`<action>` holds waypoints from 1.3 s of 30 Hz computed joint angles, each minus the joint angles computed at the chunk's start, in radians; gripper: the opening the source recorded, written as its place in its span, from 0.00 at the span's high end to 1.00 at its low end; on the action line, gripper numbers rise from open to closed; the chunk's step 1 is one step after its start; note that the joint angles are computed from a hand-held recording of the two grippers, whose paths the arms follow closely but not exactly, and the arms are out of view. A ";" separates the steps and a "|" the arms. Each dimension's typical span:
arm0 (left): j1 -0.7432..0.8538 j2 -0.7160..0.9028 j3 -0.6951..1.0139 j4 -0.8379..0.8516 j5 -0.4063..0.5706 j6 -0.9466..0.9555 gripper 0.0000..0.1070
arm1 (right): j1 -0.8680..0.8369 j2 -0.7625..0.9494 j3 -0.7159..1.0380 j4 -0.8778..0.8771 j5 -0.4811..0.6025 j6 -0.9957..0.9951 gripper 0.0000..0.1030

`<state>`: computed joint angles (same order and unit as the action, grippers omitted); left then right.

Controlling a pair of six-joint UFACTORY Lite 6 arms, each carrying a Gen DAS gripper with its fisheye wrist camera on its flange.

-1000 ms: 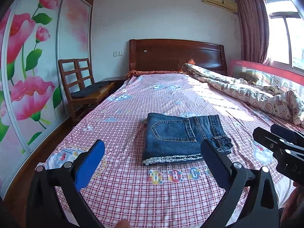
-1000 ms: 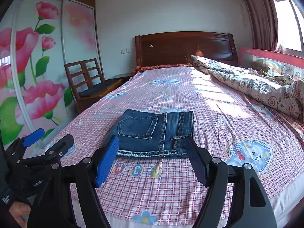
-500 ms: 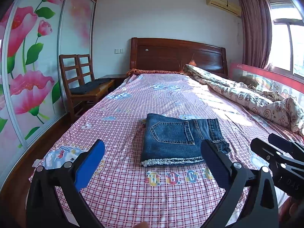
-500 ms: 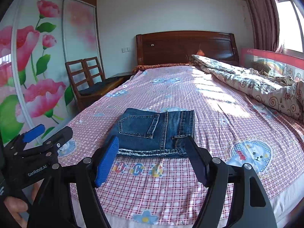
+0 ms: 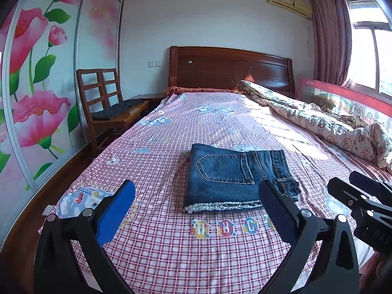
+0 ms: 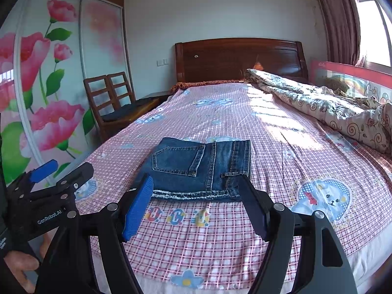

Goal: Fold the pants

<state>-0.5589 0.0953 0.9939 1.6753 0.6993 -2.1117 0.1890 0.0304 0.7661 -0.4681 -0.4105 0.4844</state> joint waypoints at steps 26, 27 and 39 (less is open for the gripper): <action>-0.027 0.014 0.001 0.088 0.036 -0.061 0.06 | 0.007 0.014 0.013 -0.013 0.024 0.024 0.31; -0.027 0.016 0.003 0.083 0.034 -0.067 0.06 | 0.004 0.016 0.017 -0.026 0.025 0.035 0.31; 0.049 0.037 0.037 -0.033 -0.081 -0.007 0.06 | -0.008 0.031 0.025 -0.065 0.019 0.074 0.31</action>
